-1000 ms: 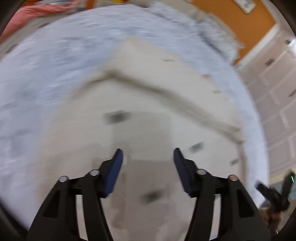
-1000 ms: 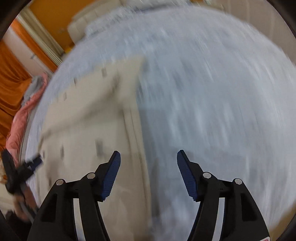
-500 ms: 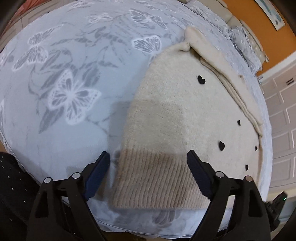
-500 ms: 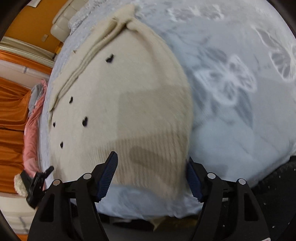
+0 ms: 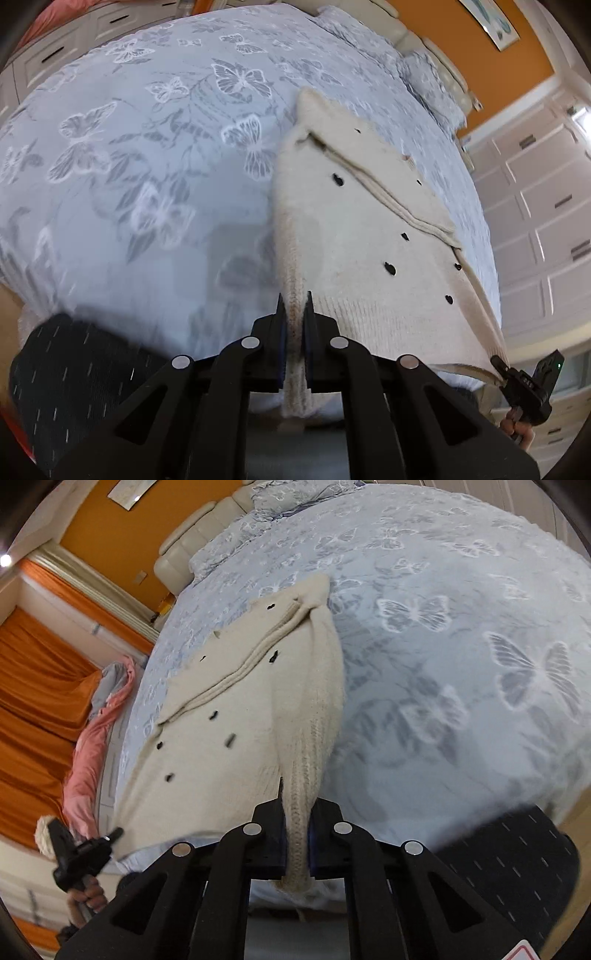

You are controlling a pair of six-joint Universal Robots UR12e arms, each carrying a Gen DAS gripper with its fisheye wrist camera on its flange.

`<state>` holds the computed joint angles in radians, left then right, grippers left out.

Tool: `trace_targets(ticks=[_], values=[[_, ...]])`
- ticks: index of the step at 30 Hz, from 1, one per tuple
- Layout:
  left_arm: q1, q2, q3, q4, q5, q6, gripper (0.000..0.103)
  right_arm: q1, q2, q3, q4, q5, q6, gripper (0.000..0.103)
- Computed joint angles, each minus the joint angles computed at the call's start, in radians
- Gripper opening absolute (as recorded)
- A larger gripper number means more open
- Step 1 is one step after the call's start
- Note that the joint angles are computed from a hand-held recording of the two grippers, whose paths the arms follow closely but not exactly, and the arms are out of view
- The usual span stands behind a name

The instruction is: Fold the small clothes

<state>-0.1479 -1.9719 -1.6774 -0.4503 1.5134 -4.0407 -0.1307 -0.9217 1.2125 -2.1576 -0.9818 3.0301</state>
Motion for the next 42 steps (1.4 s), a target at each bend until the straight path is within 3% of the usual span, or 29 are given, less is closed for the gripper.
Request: trace_targets(ticks=[3, 10, 13, 16, 19, 21, 22, 24, 26, 28, 29, 30, 31, 32, 34, 37, 39, 41, 42], values=[[-0.023, 0.045, -0.044, -0.046, -0.027, 0.005, 0.006, -0.015, -0.052, 0.065, 0.040, -0.030, -0.066, 0.007], [-0.076, 0.152, -0.123, -0.214, -0.088, -0.027, 0.006, -0.067, -0.180, 0.176, 0.346, -0.118, -0.348, 0.007], [-0.065, 0.170, -0.122, -0.206, -0.094, -0.063, 0.006, -0.084, -0.199, 0.169, 0.395, -0.090, -0.380, 0.007], [-0.037, 0.128, -0.044, -0.130, -0.018, 0.027, 0.006, -0.094, -0.178, 0.131, 0.314, 0.041, -0.336, 0.007], [-0.012, 0.052, 0.054, -0.066, 0.036, 0.104, 0.008, -0.081, -0.088, 0.046, 0.110, 0.177, -0.190, 0.007], [0.014, -0.032, 0.141, -0.034, 0.043, 0.144, 0.010, -0.055, 0.012, -0.045, -0.046, 0.215, -0.030, 0.010], [0.019, -0.061, 0.168, -0.031, 0.067, 0.144, 0.014, -0.037, 0.060, -0.088, -0.126, 0.194, 0.048, 0.011], [0.032, -0.131, 0.225, -0.030, 0.096, 0.112, 0.022, -0.005, 0.125, -0.150, -0.209, 0.097, 0.116, 0.018], [0.037, -0.176, 0.264, -0.079, 0.153, 0.067, 0.028, 0.027, 0.176, -0.209, -0.195, -0.022, 0.176, 0.024], [0.041, -0.186, 0.266, -0.100, 0.161, 0.045, 0.036, 0.042, 0.195, -0.229, -0.183, -0.079, 0.217, 0.024], [0.043, -0.182, 0.253, -0.083, 0.155, 0.040, 0.043, 0.039, 0.202, -0.237, -0.188, -0.073, 0.228, 0.032], [0.042, -0.174, 0.233, -0.051, 0.153, 0.034, 0.062, 0.035, 0.193, -0.214, -0.218, -0.064, 0.244, 0.052], [0.038, -0.171, 0.224, -0.036, 0.163, 0.035, 0.069, 0.032, 0.185, -0.200, -0.238, -0.065, 0.249, 0.061], [0.033, -0.172, 0.220, -0.025, 0.177, 0.056, 0.069, 0.031, 0.173, -0.174, -0.272, -0.084, 0.237, 0.068], [0.031, -0.195, 0.257, -0.082, 0.168, 0.135, 0.069, 0.040, 0.166, -0.162, -0.274, -0.154, 0.150, 0.068], [0.031, -0.237, 0.313, -0.129, 0.149, 0.193, 0.069, 0.057, 0.208, -0.240, -0.191, -0.237, 0.086, 0.068], [0.035, -0.274, 0.363, -0.181, 0.106, 0.213, 0.069, 0.064, 0.257, -0.320, -0.113, -0.243, 0.086, 0.068], [0.037, -0.302, 0.408, -0.244, 0.090, 0.210, 0.058, 0.074, 0.290, -0.378, -0.066, -0.265, 0.071, 0.068], [0.036, -0.311, 0.423, -0.265, 0.092, 0.208, 0.041, 0.081, 0.308, -0.411, -0.038, -0.273, 0.050, 0.068]])
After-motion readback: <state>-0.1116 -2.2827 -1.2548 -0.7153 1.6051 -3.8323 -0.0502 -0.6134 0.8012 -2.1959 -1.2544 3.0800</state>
